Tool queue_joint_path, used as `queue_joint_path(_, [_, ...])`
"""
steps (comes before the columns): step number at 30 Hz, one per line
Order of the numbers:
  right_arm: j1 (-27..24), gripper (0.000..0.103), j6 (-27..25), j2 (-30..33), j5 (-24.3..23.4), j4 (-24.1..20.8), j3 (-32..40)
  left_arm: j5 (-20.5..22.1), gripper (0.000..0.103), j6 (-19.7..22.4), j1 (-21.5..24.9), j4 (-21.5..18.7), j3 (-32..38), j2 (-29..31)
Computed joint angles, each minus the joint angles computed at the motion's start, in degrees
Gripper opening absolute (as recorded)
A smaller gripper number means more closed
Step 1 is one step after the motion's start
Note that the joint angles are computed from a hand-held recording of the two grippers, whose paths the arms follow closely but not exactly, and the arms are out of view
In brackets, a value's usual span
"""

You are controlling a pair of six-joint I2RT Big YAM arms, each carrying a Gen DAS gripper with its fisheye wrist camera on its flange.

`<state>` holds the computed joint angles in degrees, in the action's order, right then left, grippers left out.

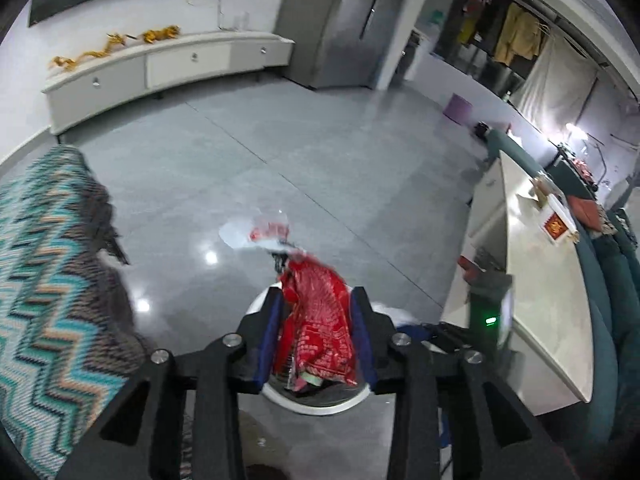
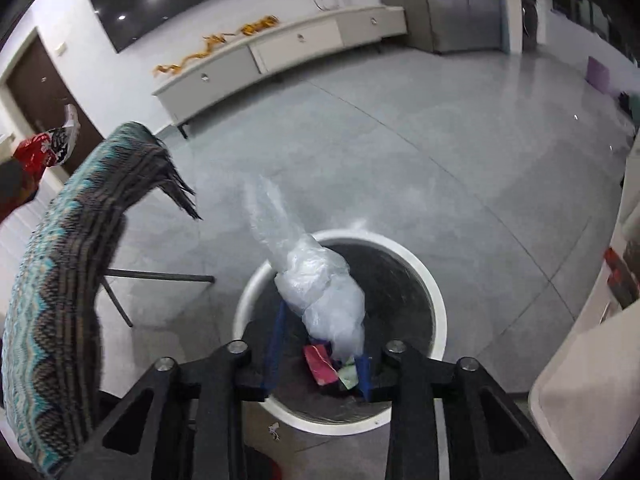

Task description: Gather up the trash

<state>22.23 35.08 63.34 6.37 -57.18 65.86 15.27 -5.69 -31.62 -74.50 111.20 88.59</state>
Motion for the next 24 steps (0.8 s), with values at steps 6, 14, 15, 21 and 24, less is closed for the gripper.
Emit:
queue_joint_path(6, [-0.83,0.06,1.41,-0.81,0.22,-0.71,-1.55,1.47,0.062,-0.73,-0.7,0.01,1.59,1.37])
queue_joint_path(14, [1.7,0.061,2.21,-1.45,2.62,-1.37,1.34,-3.14,0.062,-0.23,1.62,2.32,-3.63,-4.2])
queue_joint_path(15, [2.51,0.063,2.2,-1.23,3.17,-1.55,2.3,-3.87,0.062,-0.22,2.12,2.7,-4.51,-5.12])
queue_joint_path(21, [9.43,0.072,1.06,1.95,7.18,-1.91,10.22,-8.17,0.063,0.81,7.94,4.35,-10.5,-11.52])
queue_joint_path(24, [13.18,0.075,-0.06,4.43,8.72,-1.88,14.64,-9.74,0.063,1.01,11.87,5.42,-13.31,-14.88])
